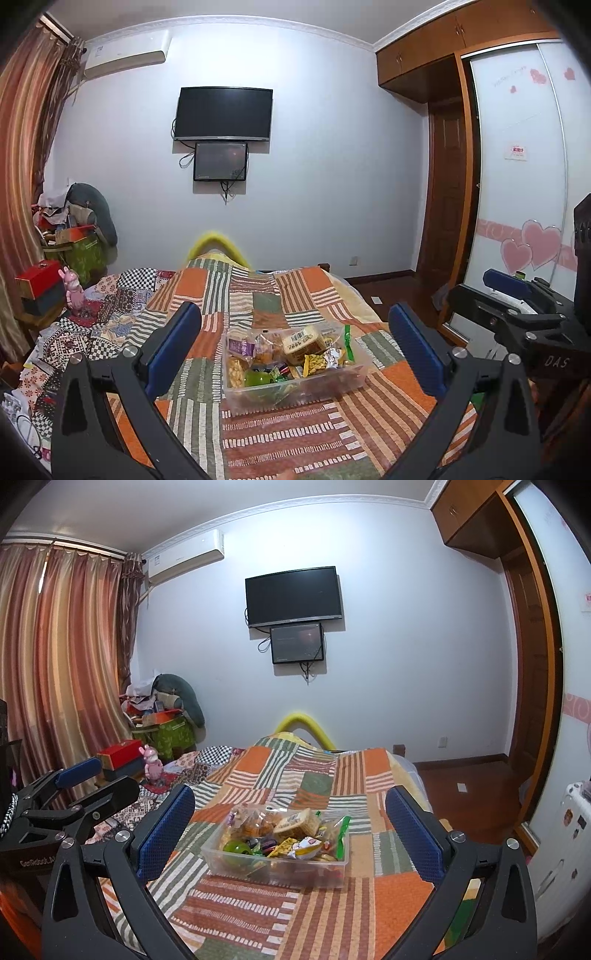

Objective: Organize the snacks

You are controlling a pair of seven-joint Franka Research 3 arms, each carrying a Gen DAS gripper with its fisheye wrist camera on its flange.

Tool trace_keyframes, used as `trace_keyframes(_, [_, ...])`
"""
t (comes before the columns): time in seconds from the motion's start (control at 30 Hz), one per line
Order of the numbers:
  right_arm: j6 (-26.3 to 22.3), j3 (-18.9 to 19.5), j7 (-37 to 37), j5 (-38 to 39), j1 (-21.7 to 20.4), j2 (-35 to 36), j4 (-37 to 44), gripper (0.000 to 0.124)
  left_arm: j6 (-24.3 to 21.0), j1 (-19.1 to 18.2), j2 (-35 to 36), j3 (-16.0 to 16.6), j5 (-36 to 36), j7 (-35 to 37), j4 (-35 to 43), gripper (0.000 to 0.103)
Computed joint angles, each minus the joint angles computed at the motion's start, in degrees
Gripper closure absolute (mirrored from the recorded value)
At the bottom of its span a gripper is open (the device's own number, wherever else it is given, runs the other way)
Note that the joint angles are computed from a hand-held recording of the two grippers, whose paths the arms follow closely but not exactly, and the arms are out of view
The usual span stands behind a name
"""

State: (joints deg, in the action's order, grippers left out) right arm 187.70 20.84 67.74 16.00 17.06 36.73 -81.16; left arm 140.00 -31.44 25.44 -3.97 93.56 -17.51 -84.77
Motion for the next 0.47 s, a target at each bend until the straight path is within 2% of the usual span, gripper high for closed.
trace_keyframes(0.47, [-0.1,0.1,0.1,-0.1,-0.1,0.0,0.0,0.021,1.0,0.3,-0.1,0.0,-0.6,0.1,-0.2,0.0])
